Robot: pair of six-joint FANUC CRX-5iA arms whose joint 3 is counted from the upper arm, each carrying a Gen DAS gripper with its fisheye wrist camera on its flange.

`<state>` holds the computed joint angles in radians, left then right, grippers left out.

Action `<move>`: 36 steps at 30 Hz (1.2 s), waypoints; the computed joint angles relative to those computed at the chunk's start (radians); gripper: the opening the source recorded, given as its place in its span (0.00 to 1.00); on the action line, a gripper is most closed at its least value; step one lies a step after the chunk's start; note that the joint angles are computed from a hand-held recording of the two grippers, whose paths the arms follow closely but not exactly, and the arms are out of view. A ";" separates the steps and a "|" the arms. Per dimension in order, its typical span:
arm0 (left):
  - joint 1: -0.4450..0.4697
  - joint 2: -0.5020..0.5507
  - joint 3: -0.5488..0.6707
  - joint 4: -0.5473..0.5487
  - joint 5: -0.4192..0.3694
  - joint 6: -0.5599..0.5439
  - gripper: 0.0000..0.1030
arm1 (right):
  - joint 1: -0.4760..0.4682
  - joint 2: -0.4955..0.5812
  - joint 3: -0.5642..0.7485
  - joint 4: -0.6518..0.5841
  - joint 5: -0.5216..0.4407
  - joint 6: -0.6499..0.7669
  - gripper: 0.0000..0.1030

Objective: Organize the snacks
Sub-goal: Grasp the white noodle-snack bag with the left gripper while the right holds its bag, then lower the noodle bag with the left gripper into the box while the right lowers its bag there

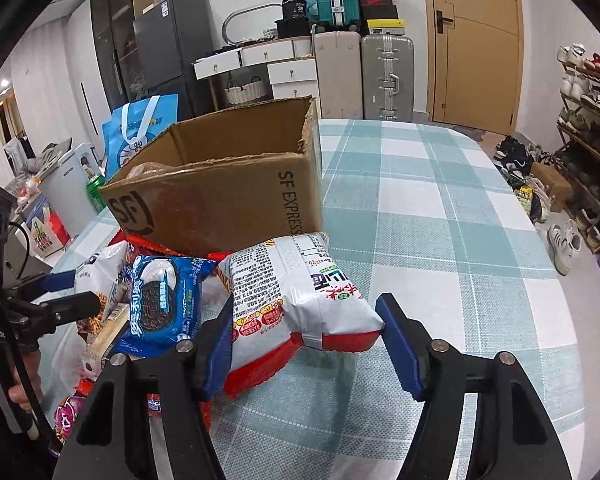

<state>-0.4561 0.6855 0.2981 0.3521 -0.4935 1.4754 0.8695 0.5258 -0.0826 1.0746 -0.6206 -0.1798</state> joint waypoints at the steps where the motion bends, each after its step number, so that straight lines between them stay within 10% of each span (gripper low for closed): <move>1: 0.001 0.005 0.002 0.014 -0.003 -0.013 0.96 | -0.001 -0.002 -0.004 0.009 -0.001 -0.010 0.65; 12: -0.001 0.013 -0.034 0.131 0.031 -0.137 0.50 | -0.012 -0.020 -0.037 0.093 0.006 -0.099 0.65; 36: -0.054 -0.123 -0.276 0.441 0.292 -0.488 0.47 | -0.073 -0.107 -0.179 0.480 0.039 -0.512 0.65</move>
